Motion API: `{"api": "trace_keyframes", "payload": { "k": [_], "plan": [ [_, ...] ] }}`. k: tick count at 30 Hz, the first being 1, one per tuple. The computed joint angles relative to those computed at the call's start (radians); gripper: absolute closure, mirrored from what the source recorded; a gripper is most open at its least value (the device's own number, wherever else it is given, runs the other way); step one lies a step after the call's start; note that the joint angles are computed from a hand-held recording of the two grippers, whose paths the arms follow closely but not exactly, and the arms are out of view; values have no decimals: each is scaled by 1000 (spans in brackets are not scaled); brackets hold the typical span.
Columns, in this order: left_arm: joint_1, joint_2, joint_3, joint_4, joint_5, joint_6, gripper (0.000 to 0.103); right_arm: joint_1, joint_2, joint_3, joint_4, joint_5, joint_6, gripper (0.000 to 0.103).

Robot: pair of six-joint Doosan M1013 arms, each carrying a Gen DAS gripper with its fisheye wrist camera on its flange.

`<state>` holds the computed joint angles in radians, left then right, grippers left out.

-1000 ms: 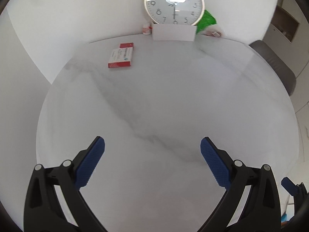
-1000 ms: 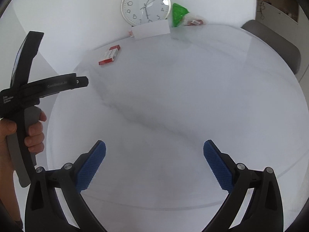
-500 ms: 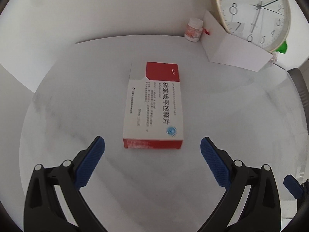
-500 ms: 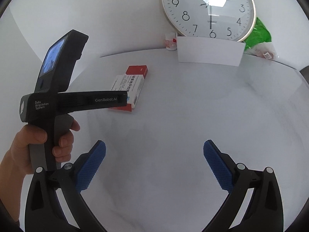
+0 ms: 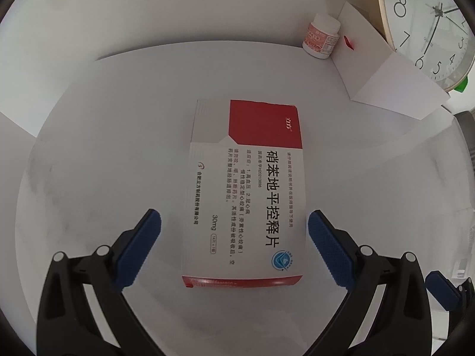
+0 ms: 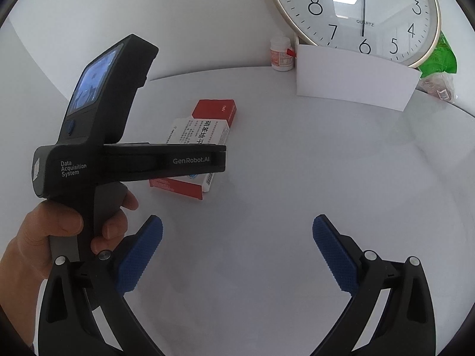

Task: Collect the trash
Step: 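Move the left gripper toward the red-and-white medicine box on the table, then close the left gripper on the red-and-white medicine box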

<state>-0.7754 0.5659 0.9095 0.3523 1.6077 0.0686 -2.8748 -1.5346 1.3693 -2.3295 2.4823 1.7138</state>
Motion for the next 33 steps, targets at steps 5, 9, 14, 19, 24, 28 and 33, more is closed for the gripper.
{"api": "trace_keyframes", "payload": {
  "k": [5, 9, 14, 19, 24, 28, 33],
  "plan": [
    [1, 20, -27, 0, -4, 21, 8, 1, -3, -5, 3, -3, 10, 3],
    [5, 37, -45, -14, 4, 21, 8, 0, -4, -6, -1, 1, 2, 3],
    [1, 56, -69, -8, 22, 25, 8, -2, -7, -9, -14, 2, -1, 3],
    [-5, 82, -106, 11, 62, 43, 8, -4, -8, -17, -15, -3, 4, 3],
    [-10, 82, -89, 34, 50, 34, 12, -5, -10, -18, -11, -3, 5, 3],
    [-15, 76, -88, 44, 46, 17, 24, -5, -12, -10, -11, -1, 3, 3],
    [-33, 110, -153, 64, 114, 34, 24, -11, -11, 2, 1, 7, 7, 3]
  ]
}}
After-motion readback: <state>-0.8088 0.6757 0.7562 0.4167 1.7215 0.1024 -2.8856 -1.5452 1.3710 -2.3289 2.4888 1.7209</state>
